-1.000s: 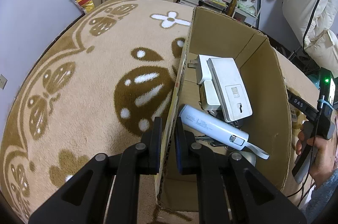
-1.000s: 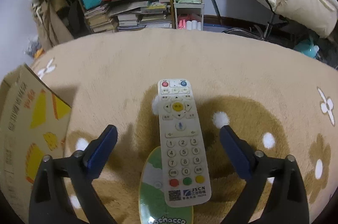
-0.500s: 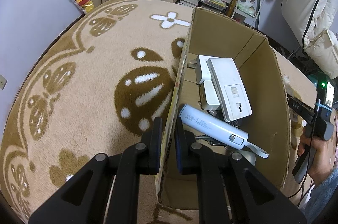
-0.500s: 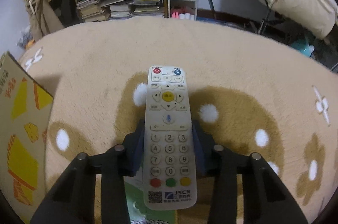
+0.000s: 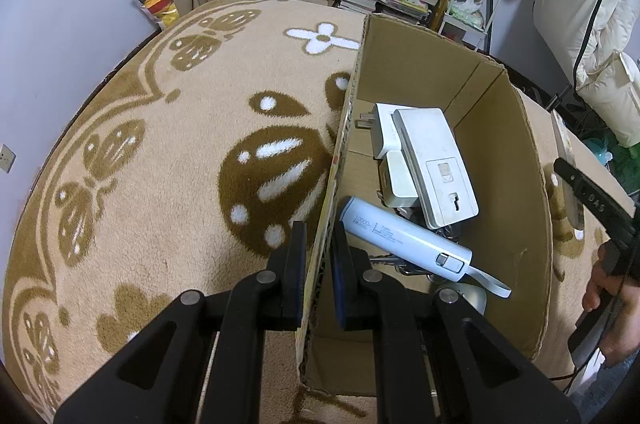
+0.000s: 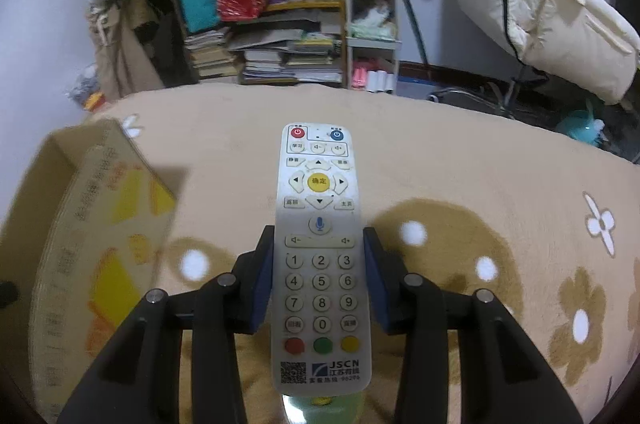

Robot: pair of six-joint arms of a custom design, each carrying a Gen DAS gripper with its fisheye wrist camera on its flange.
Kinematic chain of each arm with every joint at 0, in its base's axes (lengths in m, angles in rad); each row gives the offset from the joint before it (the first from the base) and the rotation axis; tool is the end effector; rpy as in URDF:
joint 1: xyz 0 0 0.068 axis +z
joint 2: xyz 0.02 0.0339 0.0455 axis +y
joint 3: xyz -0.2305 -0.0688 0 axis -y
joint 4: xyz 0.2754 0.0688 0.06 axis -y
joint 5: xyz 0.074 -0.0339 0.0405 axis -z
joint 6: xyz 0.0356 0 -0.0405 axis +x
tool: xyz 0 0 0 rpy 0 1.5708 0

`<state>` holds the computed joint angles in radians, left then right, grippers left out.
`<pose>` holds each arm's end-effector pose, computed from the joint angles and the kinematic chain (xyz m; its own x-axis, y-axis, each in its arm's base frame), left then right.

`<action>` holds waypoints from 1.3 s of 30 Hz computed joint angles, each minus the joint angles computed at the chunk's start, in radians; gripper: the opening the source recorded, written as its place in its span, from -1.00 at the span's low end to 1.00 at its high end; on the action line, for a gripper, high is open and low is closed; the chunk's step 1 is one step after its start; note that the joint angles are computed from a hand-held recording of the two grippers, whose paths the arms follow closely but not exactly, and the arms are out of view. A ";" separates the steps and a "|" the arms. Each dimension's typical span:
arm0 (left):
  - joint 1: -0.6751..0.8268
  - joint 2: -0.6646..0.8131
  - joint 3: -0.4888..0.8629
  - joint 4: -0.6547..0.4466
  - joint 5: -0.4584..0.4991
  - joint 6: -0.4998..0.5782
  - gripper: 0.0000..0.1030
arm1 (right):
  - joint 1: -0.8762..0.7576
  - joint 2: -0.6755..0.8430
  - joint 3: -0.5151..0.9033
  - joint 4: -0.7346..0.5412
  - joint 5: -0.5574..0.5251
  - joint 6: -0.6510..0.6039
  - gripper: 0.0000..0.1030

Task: Organize rigid objects
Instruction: 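Carry the white remote into the box and open the right tool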

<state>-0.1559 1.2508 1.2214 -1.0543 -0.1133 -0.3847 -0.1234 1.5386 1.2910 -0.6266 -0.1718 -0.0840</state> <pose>0.2730 -0.0388 0.2875 -0.8475 -0.2443 -0.4713 -0.2331 0.9689 -0.0830 0.3622 -0.0388 0.2509 -0.7596 0.0109 -0.6503 -0.0515 0.9957 0.0768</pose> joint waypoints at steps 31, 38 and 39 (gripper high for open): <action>-0.004 -0.001 -0.006 0.007 0.004 -0.005 -0.76 | 0.383 -0.108 0.037 -0.138 -0.083 0.065 -0.14; -0.005 -0.006 -0.016 0.018 0.007 0.000 -0.76 | 0.401 -0.095 0.020 -0.130 -0.055 0.072 -0.14; -0.004 -0.007 -0.018 0.019 0.008 0.000 -0.76 | 0.405 -0.102 0.009 -0.123 -0.043 0.063 -0.13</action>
<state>-0.1603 1.2434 1.2038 -1.0352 -0.1055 -0.3843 0.2820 1.4362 1.3001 -0.7498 -0.2151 -0.0209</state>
